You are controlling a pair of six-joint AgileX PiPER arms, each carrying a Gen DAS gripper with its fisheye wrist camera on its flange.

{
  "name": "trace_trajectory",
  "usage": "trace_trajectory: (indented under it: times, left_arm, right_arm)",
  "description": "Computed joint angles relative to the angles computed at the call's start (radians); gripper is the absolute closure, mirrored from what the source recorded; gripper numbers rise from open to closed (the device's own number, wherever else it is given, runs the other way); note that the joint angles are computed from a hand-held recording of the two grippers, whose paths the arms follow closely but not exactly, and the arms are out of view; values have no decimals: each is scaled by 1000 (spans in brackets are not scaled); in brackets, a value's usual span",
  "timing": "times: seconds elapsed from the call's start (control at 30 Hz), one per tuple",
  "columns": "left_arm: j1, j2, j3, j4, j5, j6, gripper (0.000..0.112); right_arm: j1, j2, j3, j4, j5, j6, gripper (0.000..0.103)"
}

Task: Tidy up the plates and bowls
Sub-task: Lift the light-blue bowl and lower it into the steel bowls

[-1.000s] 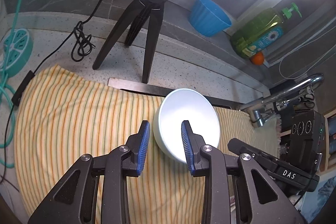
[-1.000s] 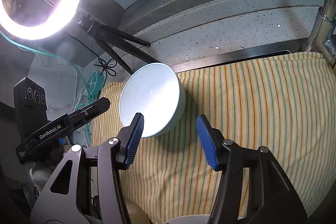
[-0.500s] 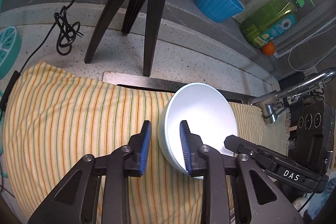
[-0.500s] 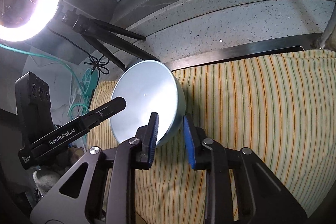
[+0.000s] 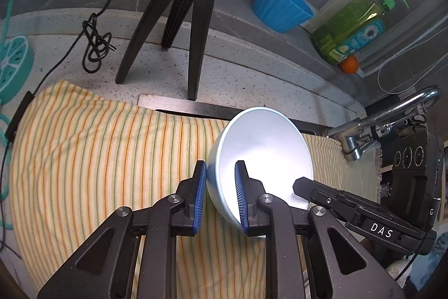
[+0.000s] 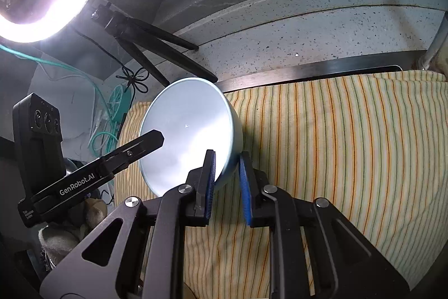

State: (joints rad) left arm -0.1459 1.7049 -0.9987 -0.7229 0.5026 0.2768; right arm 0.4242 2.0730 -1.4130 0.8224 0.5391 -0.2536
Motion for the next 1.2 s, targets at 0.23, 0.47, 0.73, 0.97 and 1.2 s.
trace_trajectory:
  times: [0.23, 0.47, 0.73, 0.97, 1.2]
  left_arm:
    - [21, -157, 119, -22, 0, 31, 94]
    - [37, -360, 244, 12, 19, -14, 94]
    - [37, -593, 374, 95, 62, -124, 94]
    - [1, -765, 461, 198, 101, -272, 94]
    - [-40, -920, 539, 276, 164, -408, 94]
  right_arm:
    - [33, -99, 101, 58, -23, -54, 86]
    - [97, -223, 225, 99, -53, -87, 86]
    - [176, -362, 345, 111, -82, -89, 86]
    - [273, -466, 441, 61, -112, -34, 86]
    - [352, -524, 517, 32, -135, 8, 86]
